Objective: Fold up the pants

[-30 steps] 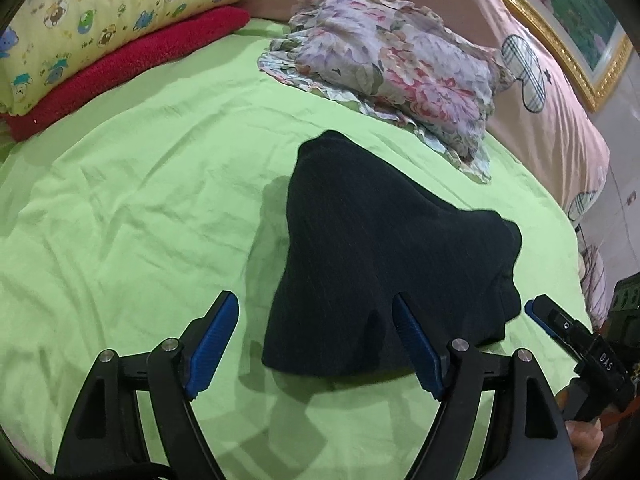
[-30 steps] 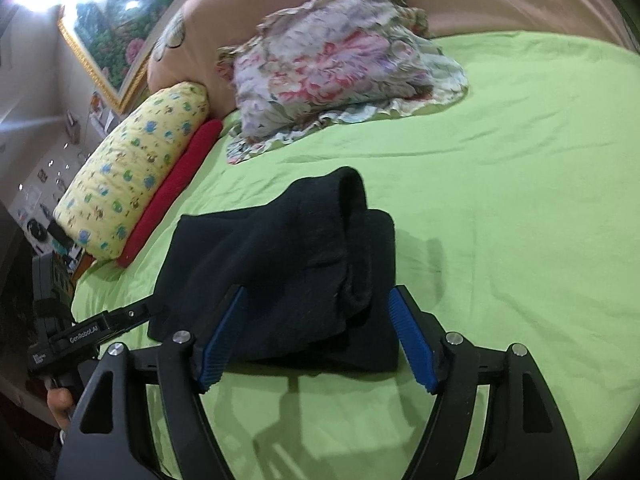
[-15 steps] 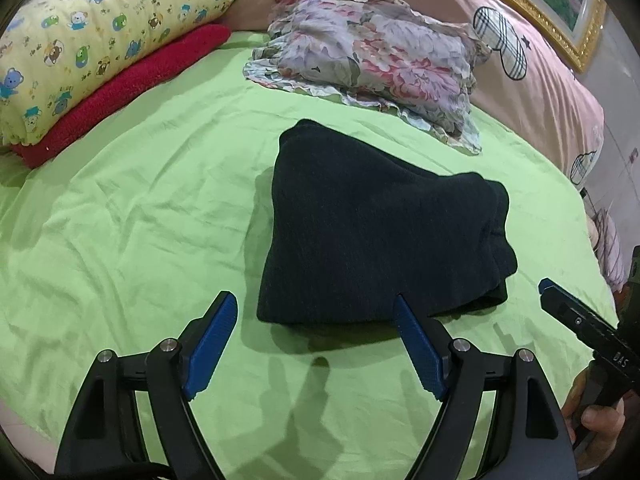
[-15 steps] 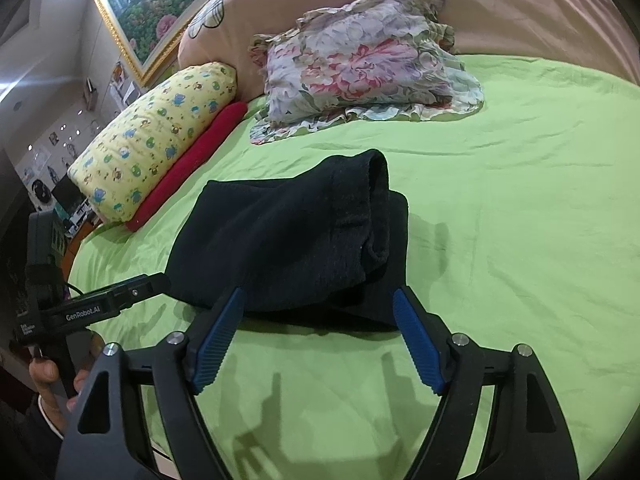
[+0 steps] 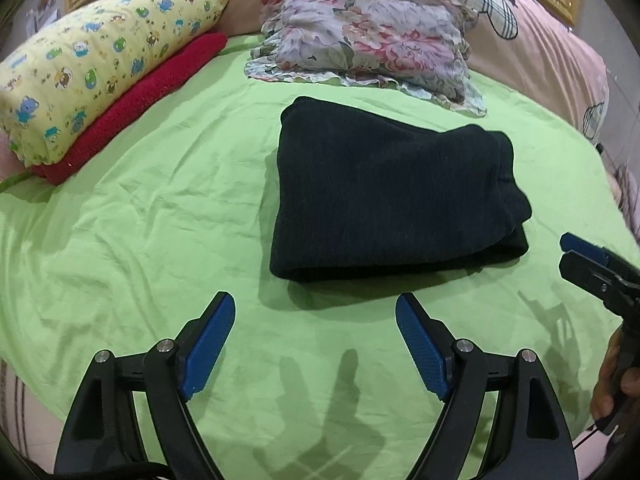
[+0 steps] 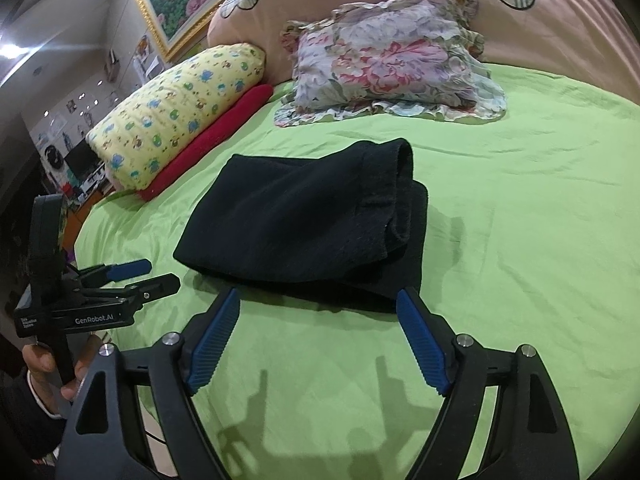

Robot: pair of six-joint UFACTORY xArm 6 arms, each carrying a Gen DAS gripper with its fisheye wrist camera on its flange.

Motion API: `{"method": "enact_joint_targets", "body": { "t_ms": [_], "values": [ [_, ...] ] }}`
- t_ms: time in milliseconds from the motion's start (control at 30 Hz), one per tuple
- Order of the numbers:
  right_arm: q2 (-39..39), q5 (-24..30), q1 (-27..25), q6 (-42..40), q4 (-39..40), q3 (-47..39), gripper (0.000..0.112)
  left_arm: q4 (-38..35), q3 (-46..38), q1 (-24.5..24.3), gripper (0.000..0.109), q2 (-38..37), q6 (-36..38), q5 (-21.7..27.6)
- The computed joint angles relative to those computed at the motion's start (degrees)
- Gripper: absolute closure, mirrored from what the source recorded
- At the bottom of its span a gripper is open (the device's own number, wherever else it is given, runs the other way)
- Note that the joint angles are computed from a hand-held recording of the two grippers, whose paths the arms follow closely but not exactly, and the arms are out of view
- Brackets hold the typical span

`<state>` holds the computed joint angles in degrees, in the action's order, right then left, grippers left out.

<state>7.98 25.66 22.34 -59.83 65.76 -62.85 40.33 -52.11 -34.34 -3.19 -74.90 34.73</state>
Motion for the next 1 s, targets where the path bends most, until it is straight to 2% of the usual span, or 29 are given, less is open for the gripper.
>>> {"method": "enact_joint_targets", "body": {
  "t_ms": [400, 667, 1000],
  "values": [
    [0.7, -0.59, 0.74, -1.15, -2.38, 0.28, 0.026, 2.85, -1.51, -1.66, 0.025, 2.07, 1.6, 2.67],
    [2.78, -0.45, 0.89, 1.34, -5.03, -0.81, 0.026, 2.14, -1.42, -0.22, 0.024, 3.92, 2.07, 0.22],
    [3.62, -2.79, 2.28, -1.71, -2.75, -0.72, 0.026, 4.23, -1.58, 0.59, 0.024, 5.16, 0.91, -0.64]
  ]
}}
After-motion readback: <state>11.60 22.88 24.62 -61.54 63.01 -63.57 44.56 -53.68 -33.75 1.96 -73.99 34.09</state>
